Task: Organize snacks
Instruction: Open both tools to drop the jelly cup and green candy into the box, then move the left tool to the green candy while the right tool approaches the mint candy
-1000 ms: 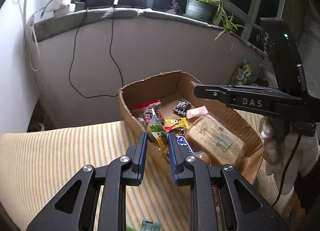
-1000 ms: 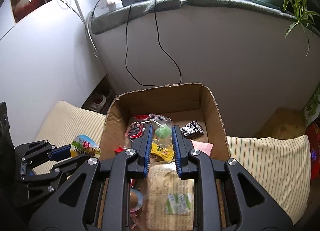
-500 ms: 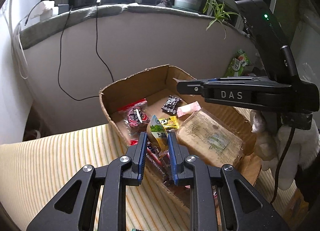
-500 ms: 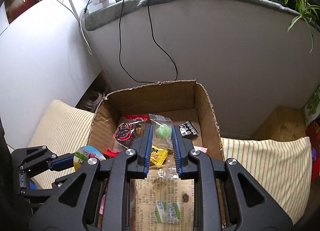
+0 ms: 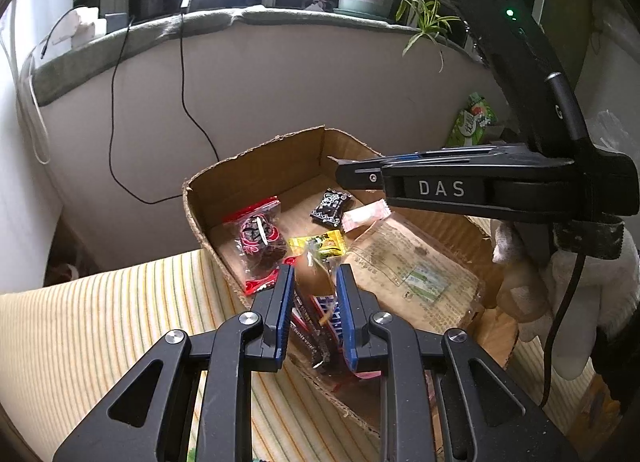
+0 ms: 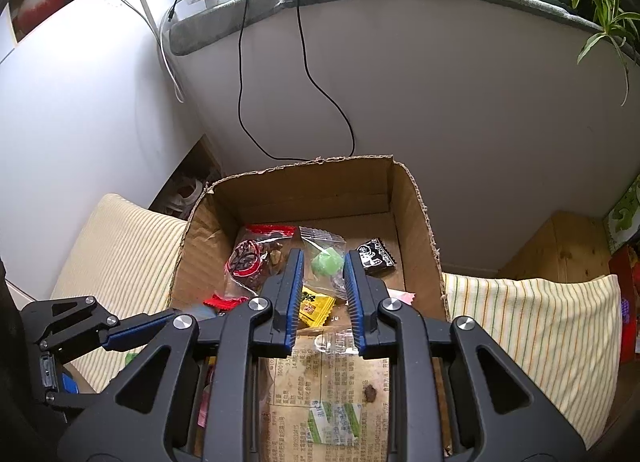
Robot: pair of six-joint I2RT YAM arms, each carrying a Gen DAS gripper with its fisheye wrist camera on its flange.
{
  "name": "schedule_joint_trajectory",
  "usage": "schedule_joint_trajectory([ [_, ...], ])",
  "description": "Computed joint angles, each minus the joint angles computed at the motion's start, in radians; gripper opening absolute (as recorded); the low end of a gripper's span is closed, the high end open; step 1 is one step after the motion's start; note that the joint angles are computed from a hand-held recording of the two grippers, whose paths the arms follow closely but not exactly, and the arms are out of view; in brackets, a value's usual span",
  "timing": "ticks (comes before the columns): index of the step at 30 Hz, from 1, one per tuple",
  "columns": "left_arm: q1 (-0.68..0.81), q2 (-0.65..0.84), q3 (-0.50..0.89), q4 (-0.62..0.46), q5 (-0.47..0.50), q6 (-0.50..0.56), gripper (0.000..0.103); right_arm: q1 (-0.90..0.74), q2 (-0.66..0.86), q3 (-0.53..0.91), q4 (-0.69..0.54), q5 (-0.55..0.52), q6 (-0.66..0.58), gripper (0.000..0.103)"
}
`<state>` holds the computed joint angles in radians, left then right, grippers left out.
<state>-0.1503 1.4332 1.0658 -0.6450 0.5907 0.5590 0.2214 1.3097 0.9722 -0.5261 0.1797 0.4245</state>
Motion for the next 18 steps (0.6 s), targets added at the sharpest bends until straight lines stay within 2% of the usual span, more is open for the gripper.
schedule_joint_trajectory([
  [2, 0.000, -0.001, -0.001, 0.000, -0.001, -0.001, 0.021, 0.002, -0.001, 0.000, -0.003, 0.005, 0.001, 0.022],
  [5, 0.000, -0.008, -0.006, 0.002, -0.002, -0.002, 0.030, 0.005, -0.003, 0.000, -0.008, 0.014, 0.006, 0.027],
  [7, 0.001, -0.012, -0.009, -0.001, 0.001, 0.005, 0.031, 0.010, -0.008, -0.001, -0.010, 0.028, 0.011, 0.049],
  [10, 0.002, -0.023, -0.017, 0.002, -0.003, 0.008, 0.045, 0.022, -0.020, -0.002, -0.013, 0.059, 0.014, 0.067],
  [12, 0.006, -0.026, -0.016, -0.002, 0.001, 0.006, 0.049, 0.028, -0.026, -0.001, -0.018, 0.073, 0.018, 0.072],
  [15, 0.010, -0.031, -0.019, -0.004, 0.003, 0.008, 0.055, 0.030, -0.032, 0.001, -0.030, 0.071, 0.024, 0.072],
  [18, 0.016, -0.038, -0.020, -0.011, 0.009, 0.011, 0.055, 0.035, -0.035, 0.003, -0.042, 0.076, 0.029, 0.072],
])
